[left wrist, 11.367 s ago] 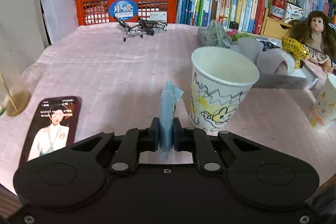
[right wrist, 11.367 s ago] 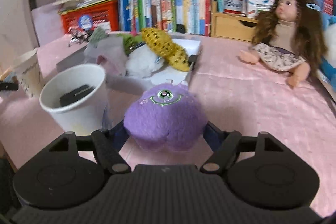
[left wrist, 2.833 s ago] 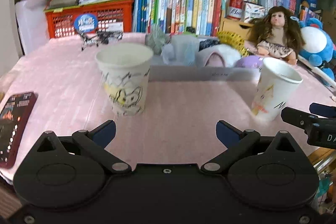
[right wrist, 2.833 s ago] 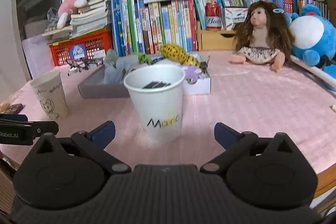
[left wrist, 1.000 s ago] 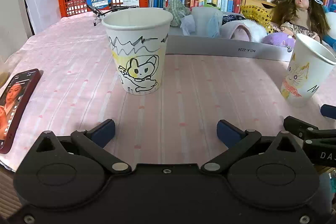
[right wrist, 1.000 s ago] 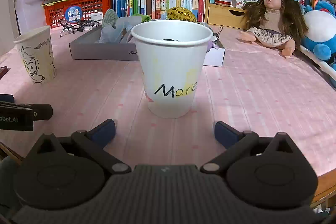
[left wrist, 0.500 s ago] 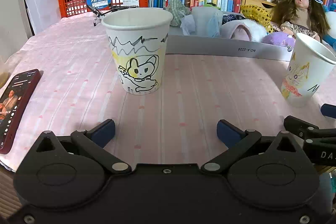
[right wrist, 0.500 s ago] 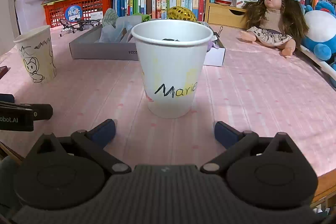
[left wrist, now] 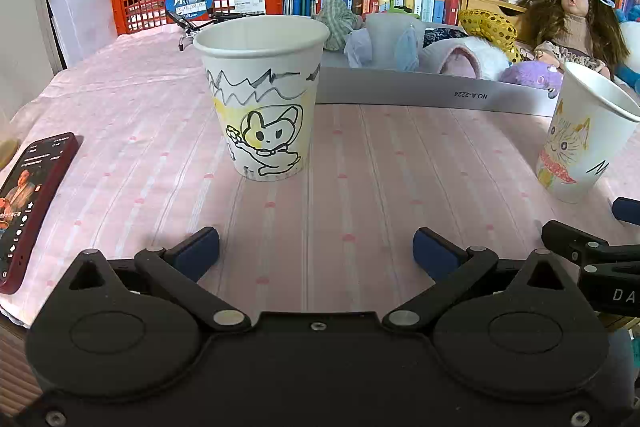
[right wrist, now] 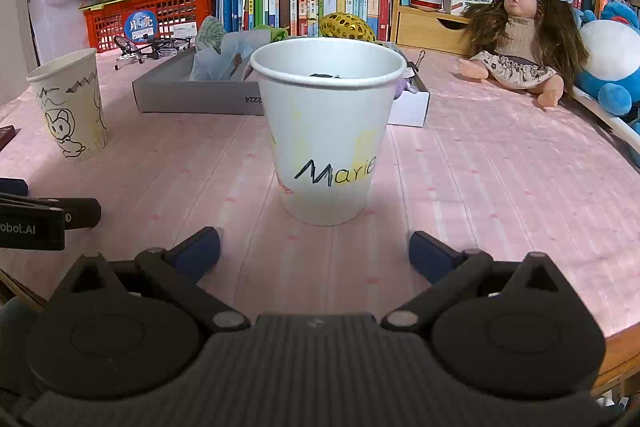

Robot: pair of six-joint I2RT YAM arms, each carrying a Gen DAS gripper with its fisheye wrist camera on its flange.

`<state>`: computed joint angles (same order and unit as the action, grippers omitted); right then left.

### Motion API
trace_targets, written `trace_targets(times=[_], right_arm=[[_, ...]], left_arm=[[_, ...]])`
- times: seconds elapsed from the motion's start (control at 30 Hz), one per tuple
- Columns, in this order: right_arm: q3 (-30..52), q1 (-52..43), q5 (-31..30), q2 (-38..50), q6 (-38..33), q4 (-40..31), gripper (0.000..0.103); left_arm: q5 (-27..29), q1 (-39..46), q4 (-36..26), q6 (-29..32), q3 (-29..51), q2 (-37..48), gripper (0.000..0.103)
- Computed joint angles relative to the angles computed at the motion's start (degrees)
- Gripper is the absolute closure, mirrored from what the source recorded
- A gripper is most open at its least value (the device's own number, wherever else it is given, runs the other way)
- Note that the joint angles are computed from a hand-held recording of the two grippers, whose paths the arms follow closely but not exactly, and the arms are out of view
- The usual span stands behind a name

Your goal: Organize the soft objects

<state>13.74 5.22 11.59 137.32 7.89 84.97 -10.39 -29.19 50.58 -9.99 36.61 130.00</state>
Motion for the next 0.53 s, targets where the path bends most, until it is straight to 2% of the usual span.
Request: trace_targets(times=[0.53], right_arm=[[0.05, -0.16, -0.14, 0.30, -0.08, 0.31, 0.000]], left_arm=[[-0.06, -0.02, 0.02, 0.18, -0.03, 0.00, 0.000]])
